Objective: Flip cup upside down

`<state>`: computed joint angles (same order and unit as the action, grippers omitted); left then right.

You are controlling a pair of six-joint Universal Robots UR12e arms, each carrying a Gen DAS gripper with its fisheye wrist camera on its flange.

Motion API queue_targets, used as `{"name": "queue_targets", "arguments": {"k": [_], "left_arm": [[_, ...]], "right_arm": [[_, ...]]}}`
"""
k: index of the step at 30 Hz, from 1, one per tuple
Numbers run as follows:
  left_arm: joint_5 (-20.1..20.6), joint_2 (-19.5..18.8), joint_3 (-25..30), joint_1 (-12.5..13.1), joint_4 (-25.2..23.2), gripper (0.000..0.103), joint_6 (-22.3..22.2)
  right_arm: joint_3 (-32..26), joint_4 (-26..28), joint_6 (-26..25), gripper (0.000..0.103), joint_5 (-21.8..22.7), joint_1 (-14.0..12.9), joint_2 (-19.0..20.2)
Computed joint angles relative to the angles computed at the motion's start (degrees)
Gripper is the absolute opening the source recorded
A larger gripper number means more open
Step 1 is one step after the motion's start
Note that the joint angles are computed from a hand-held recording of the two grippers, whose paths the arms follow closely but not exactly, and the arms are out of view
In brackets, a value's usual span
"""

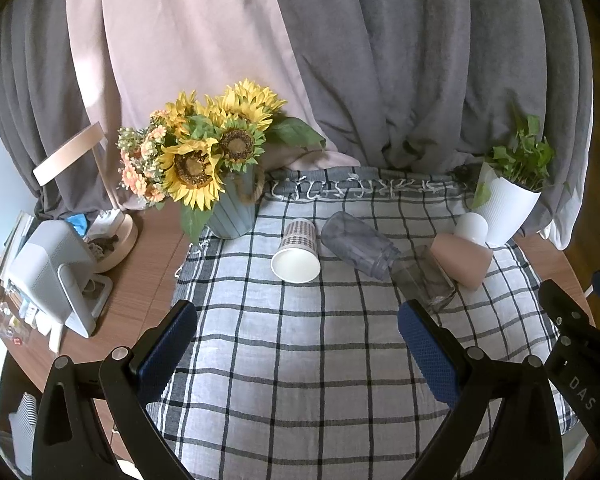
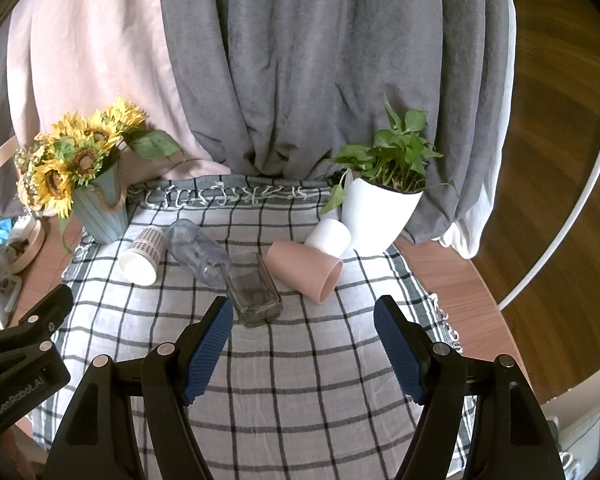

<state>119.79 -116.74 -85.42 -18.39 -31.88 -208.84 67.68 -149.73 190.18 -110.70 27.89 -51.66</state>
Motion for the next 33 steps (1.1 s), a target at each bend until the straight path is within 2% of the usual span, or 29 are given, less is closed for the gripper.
{"name": "queue_targets", "arguments": {"k": [21, 33], "left_arm": [[-0.2, -0.6, 1.2, 0.0, -1.2, 0.102, -0.2], [-0.2, -1.5, 1.8, 0.9, -4.7, 0.102, -3.8]], "right_arm": [[-0.4, 0.1, 0.0, 0.072, -0.2, 0.2, 0.3], [-2.9, 2.5, -1.5, 0.072, 2.4, -0.3, 2.3]]}}
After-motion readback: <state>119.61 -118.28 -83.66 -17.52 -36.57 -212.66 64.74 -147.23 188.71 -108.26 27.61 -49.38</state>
